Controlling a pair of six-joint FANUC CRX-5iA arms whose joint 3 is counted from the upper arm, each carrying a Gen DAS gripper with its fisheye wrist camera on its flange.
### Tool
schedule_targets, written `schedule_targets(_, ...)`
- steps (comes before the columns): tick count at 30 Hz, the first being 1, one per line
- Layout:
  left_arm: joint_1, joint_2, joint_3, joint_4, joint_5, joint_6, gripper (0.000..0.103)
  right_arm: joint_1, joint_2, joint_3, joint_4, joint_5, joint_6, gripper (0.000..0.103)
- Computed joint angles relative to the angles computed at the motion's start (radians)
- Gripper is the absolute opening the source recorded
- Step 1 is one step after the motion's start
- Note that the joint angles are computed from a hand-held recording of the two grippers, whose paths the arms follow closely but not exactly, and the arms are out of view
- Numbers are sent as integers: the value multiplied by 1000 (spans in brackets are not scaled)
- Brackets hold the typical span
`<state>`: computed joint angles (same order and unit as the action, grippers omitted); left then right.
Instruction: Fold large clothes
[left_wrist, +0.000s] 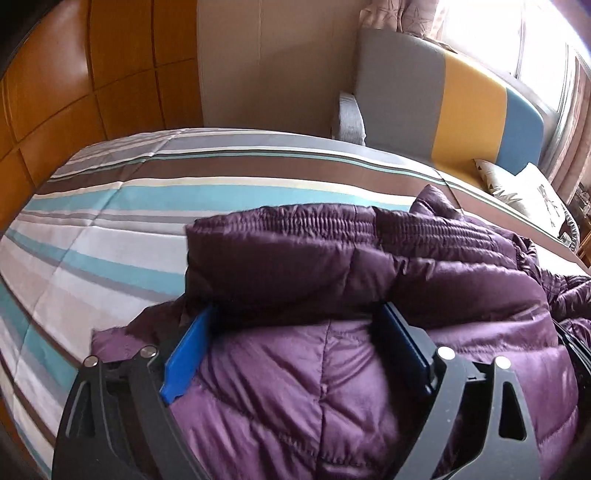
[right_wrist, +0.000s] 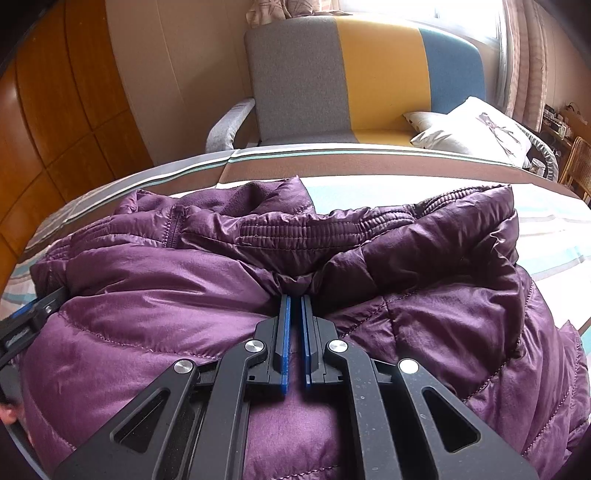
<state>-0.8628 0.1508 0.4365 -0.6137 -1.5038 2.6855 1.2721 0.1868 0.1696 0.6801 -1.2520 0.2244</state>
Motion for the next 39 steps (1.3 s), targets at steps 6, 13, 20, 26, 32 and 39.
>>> schedule_targets(6, -161, -63, -44, -141, -88, 148, 101, 0, -2, -2, 1, 6, -7, 5)
schedule_targets(13, -240, -167, -170, -176, -81, 294, 101, 4, -28, -31, 15, 25, -29, 5)
schedule_targets(20, -249, -260, -267, -132, -47, 459, 101, 56, -63, -38, 50, -22, -25, 5)
schedule_targets(26, -269, -290, -326, -104, 70, 510, 101, 149, -115, -88, 117, -75, -82, 5)
schedule_targets(32, -305, -262, -298, -120, 59, 506, 101, 230, -157, -127, 131, -87, -154, 5)
schedule_targets(39, -306, -285, -318, -115, 86, 549, 101, 281, -157, -139, 130, -109, -172, 5)
